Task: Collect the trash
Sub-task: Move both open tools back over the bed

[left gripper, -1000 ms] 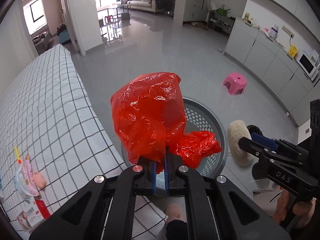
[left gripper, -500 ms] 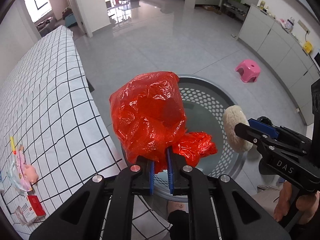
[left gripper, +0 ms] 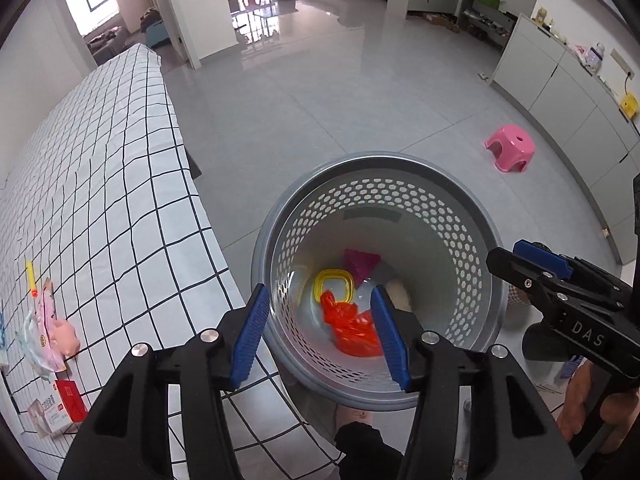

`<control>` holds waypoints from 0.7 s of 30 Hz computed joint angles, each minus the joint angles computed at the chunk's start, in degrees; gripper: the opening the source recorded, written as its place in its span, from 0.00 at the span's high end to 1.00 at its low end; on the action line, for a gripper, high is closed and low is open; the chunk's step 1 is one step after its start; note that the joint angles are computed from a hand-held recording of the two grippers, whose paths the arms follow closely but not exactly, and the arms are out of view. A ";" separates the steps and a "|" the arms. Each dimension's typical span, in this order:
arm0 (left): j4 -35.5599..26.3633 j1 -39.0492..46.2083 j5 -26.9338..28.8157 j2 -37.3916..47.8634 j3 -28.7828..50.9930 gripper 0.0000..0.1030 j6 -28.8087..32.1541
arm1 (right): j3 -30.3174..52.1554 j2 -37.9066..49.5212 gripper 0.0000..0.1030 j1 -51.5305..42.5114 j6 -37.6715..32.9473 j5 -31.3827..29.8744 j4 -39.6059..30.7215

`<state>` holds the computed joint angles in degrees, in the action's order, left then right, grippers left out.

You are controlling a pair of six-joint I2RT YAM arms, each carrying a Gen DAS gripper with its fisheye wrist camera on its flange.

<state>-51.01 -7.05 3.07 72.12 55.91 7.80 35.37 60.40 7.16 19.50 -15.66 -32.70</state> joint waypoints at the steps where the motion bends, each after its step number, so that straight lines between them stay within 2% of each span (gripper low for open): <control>1: -0.10 0.03 0.02 -0.18 0.01 0.49 -0.03 | -0.14 -0.18 0.50 0.18 0.15 0.11 -0.06; 13: -3.69 4.08 1.60 -3.28 2.10 0.48 1.14 | 1.58 -2.63 0.50 7.10 4.13 3.45 -2.97; 21: -8.47 16.37 7.03 -7.12 5.42 0.44 6.98 | 6.42 -2.14 0.50 18.68 9.42 9.17 -5.51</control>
<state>-59.48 9.32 10.10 65.00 61.33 14.78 41.78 58.26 25.84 28.92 -6.49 -38.20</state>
